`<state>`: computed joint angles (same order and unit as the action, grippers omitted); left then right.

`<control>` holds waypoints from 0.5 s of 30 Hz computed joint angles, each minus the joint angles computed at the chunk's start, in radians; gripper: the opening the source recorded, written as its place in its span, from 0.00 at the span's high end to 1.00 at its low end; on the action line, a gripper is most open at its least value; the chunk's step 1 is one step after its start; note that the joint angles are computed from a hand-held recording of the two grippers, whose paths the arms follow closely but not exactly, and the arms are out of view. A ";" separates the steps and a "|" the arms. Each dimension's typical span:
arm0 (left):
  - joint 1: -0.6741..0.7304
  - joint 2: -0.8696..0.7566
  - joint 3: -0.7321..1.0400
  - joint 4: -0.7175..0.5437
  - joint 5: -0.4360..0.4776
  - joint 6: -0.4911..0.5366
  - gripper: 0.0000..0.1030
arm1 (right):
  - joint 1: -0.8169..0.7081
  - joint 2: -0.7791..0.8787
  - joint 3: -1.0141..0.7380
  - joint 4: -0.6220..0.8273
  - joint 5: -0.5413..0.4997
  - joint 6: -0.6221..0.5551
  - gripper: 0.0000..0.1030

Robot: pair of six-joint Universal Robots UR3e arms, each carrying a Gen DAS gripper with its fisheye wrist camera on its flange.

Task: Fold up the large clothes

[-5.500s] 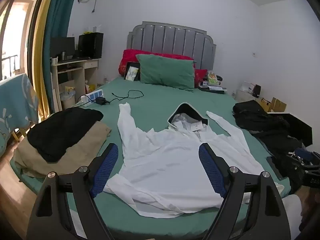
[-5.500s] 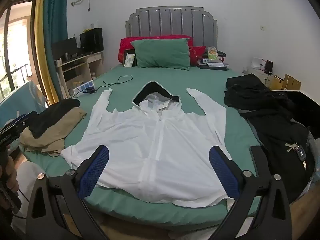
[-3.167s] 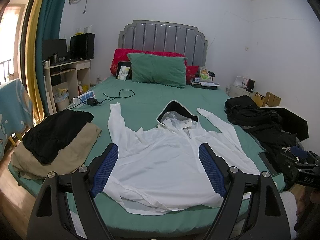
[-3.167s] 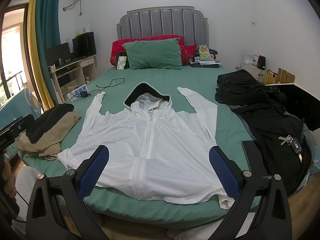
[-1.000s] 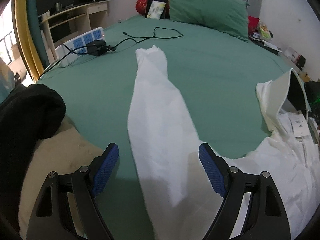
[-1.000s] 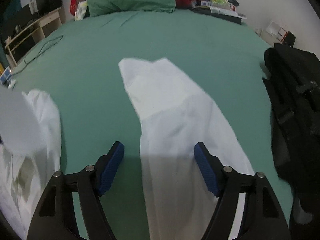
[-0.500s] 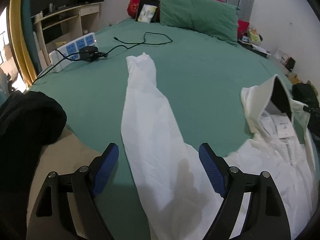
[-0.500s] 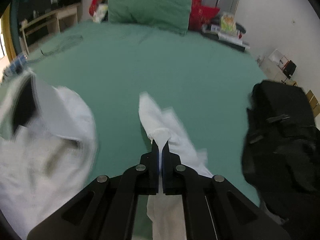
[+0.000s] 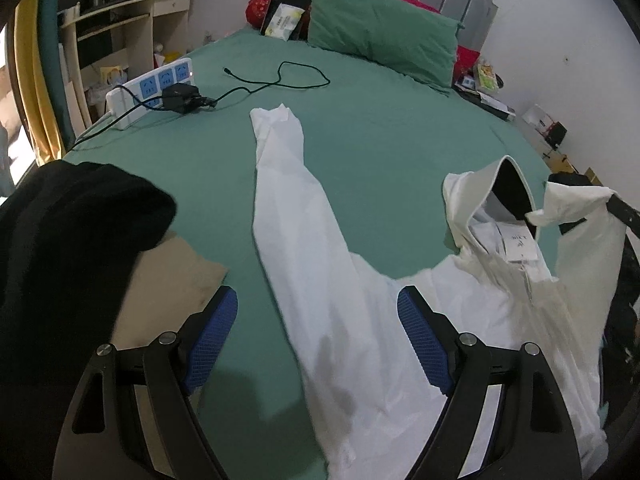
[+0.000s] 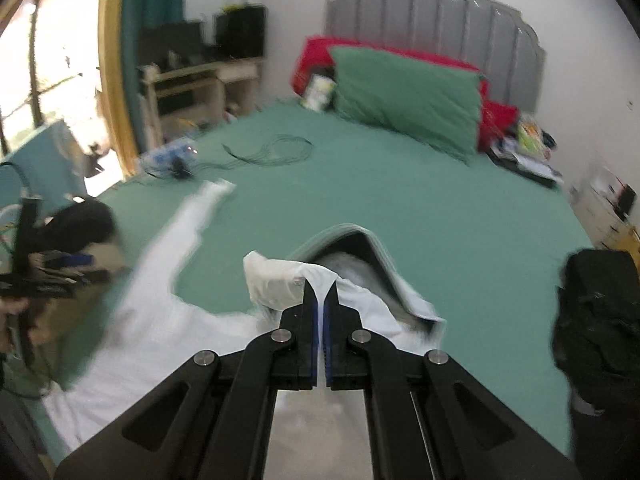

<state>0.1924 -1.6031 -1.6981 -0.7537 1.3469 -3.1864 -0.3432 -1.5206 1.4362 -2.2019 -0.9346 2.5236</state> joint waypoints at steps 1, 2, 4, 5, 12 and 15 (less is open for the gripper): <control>0.015 0.017 -0.009 -0.009 -0.011 0.007 0.17 | 0.007 -0.032 0.064 -0.028 0.032 0.005 0.98; 0.033 0.032 -0.017 -0.016 -0.022 0.011 0.17 | 0.019 -0.055 0.116 -0.053 0.038 0.010 0.98; 0.056 0.043 -0.023 -0.022 -0.037 0.009 0.17 | 0.092 -0.075 0.240 -0.103 -0.030 0.002 0.97; 0.068 0.047 -0.028 -0.024 -0.052 0.005 0.17 | 0.126 -0.079 0.279 -0.113 -0.064 0.005 0.97; 0.033 -0.011 -0.013 -0.032 -0.132 -0.008 0.17 | 0.254 0.006 0.455 -0.067 -0.182 0.001 0.56; -0.038 -0.090 0.024 -0.003 -0.145 -0.008 0.17 | 0.173 -0.077 0.508 -0.017 -0.120 -0.054 0.48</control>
